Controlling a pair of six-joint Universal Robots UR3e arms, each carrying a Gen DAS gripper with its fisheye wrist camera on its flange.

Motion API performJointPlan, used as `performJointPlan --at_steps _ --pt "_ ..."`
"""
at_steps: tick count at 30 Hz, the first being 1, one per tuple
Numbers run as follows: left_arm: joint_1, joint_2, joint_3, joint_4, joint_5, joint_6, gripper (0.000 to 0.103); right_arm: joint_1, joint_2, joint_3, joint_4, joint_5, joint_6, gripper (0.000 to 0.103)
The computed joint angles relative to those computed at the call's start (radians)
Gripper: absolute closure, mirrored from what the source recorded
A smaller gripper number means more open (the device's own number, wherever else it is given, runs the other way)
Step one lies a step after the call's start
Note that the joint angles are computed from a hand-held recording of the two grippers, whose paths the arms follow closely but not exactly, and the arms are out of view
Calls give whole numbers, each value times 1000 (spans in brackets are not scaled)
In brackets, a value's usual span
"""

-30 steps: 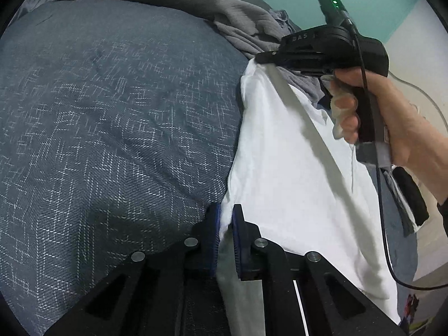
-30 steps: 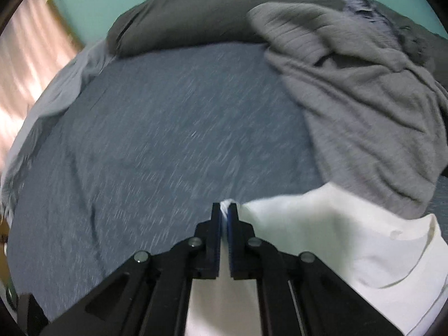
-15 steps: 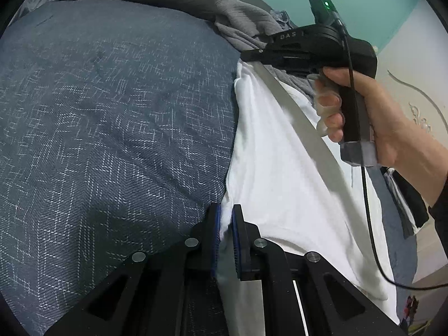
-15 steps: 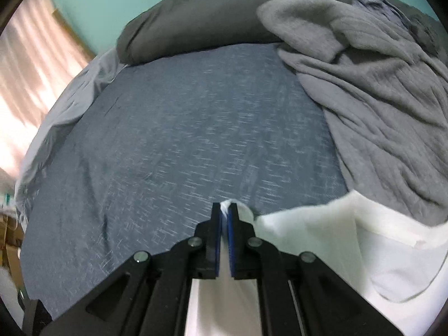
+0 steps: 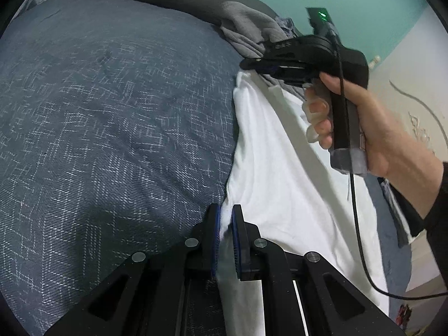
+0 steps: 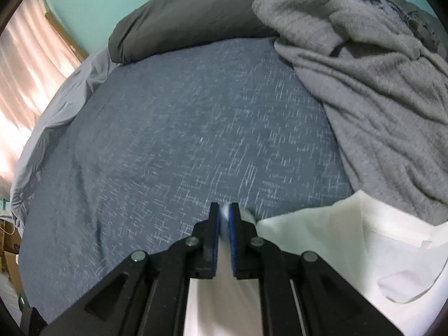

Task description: Fold clothes

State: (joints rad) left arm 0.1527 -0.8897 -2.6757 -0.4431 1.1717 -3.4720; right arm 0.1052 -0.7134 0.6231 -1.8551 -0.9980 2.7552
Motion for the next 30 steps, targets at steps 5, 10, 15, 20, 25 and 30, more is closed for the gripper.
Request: performJointPlan --at_steps 5,10,15,20,25,30 --pt "31 126 -3 -120 -14 16 93 -44 -28 -4 52 58 -42 74" --pt "-49 16 41 -30 63 -26 91 -81 -105 81 128 40 -208 74" --pt "-31 40 51 -83 59 22 89 -102 -188 253 108 -5 -347 74" --pt "-9 66 62 -138 53 72 92 -76 -211 339 36 -59 -395 86" --pt "14 97 71 -195 47 120 95 -90 -231 409 -67 -30 -371 101" --pt "75 230 65 -306 15 138 95 -99 -233 423 -118 -33 -328 101"
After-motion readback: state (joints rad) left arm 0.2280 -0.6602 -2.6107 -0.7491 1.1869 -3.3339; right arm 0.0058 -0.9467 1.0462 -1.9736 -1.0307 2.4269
